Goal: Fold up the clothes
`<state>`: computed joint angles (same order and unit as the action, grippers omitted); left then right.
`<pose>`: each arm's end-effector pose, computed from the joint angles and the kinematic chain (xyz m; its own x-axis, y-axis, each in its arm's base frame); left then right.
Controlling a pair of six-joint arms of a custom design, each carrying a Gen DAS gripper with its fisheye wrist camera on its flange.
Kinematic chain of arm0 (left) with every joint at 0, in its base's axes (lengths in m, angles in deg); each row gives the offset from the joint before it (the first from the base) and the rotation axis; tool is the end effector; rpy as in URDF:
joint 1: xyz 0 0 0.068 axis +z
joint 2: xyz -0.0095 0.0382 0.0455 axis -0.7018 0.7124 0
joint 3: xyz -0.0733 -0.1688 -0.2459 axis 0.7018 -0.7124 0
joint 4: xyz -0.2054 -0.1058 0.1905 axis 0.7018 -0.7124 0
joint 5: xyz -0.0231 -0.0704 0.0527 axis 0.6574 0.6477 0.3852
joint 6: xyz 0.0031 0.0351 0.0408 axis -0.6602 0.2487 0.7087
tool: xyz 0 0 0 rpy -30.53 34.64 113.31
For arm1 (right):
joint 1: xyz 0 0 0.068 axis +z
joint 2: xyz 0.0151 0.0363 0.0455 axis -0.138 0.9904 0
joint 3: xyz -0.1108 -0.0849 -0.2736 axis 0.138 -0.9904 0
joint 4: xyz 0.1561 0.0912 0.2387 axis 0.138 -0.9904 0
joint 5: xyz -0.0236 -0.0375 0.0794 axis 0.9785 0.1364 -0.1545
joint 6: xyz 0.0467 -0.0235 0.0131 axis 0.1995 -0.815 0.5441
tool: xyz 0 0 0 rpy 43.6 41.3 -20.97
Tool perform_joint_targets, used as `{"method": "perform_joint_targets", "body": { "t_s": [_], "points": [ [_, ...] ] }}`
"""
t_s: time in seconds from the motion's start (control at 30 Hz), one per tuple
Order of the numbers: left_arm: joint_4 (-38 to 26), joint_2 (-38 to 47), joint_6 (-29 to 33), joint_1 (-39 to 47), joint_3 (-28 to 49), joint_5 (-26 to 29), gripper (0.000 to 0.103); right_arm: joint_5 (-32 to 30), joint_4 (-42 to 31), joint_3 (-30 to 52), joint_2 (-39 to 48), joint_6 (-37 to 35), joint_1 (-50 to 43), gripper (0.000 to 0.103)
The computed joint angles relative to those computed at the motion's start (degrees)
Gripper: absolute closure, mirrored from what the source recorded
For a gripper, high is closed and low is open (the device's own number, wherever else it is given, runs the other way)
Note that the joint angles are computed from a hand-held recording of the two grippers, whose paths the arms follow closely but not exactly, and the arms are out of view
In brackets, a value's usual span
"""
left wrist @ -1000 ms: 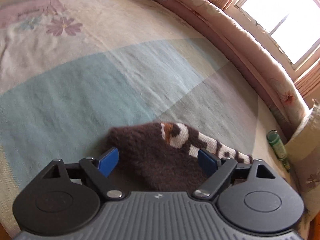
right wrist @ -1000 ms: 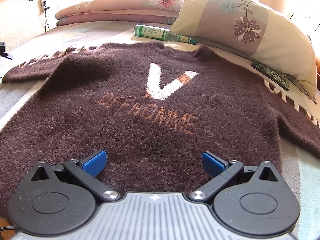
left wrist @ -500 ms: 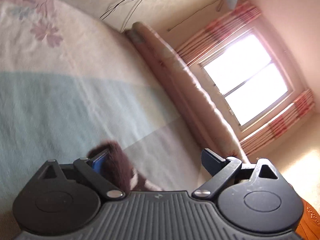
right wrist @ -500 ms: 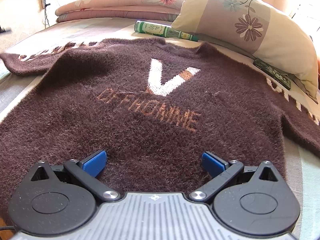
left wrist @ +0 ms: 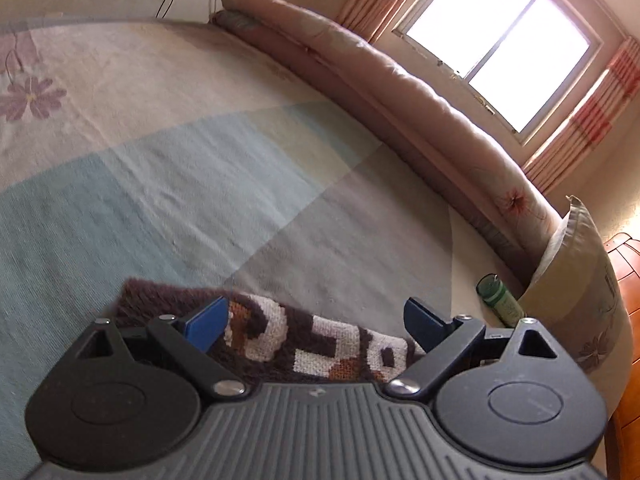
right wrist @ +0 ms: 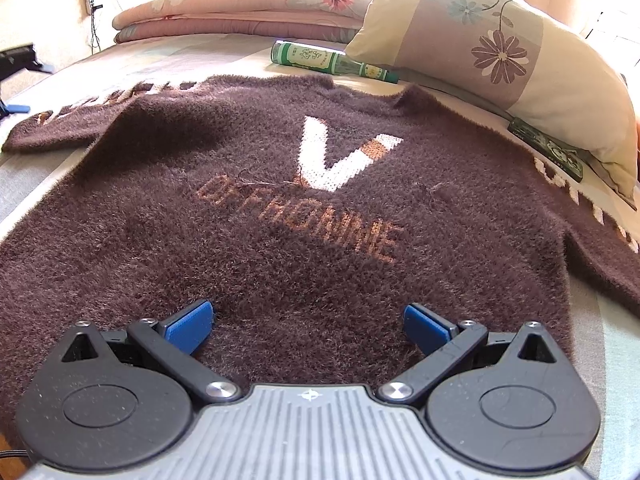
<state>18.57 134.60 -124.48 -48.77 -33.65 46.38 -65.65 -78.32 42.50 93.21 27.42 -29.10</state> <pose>0.3057 -0.0266 0.2002 -0.5752 -0.5671 -0.5896 -0.2380 0.8056 -0.5426 0.1115 -0.0372 0.1908 -0.7338 0.0309 -0.6787 0.0852 0.9953 -0.0467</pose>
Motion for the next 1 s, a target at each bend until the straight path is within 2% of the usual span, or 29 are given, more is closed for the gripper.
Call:
{"method": "perform_joint_targets", "body": {
  "t_s": [0.03,0.13,0.3,0.33,0.47,0.5,0.53,0.57,0.63,0.7,0.9,1.0],
  "points": [
    [0.25,0.77,-0.27,0.0,0.02,0.24,0.01,-0.19,-0.07,0.03,0.0,-0.16,-0.21,0.0],
    [2.58,-1.12,1.03,-1.04,-1.77,-3.94,0.009,-0.35,-0.21,0.07,-0.01,-0.27,-0.37,0.0],
    [-4.39,-1.6,3.34,3.34,1.39,-6.36,0.009,-0.55,-0.07,-0.04,0.12,-0.44,-0.53,0.0],
    [-5.31,-0.66,3.57,4.52,2.08,-6.17,0.009,-0.44,0.14,-0.13,0.27,-0.31,-0.4,0.0],
    [-11.03,6.72,2.85,8.62,6.77,2.2,0.009,-0.18,1.1,-0.44,0.88,0.07,-0.04,0.0],
    [-9.28,5.83,2.45,8.38,5.68,2.35,0.009,-0.17,1.36,-0.5,1.04,0.14,-0.01,0.0],
    [-5.37,4.32,0.99,9.24,3.64,5.38,0.009,-0.16,1.47,-0.57,1.05,0.24,0.03,0.0],
    [-0.92,2.89,-0.94,10.31,1.49,8.91,0.009,-0.15,1.6,-0.64,1.07,0.36,0.09,0.0],
    [14.02,-1.07,-6.65,12.5,-5.05,14.71,0.008,-0.11,1.71,-0.76,0.98,0.46,0.18,0.0],
    [20.11,-4.27,-7.37,13.11,-7.25,15.81,0.008,-0.11,1.69,-0.8,0.88,0.44,0.2,0.0],
    [-0.28,-4.43,6.26,6.74,1.66,8.46,0.008,-0.27,1.68,-0.84,0.81,-0.04,-0.19,0.0],
    [-1.65,1.03,8.92,2.46,3.3,8.91,0.008,-0.16,1.68,-0.85,0.77,0.04,-0.07,0.0]
  ]
}}
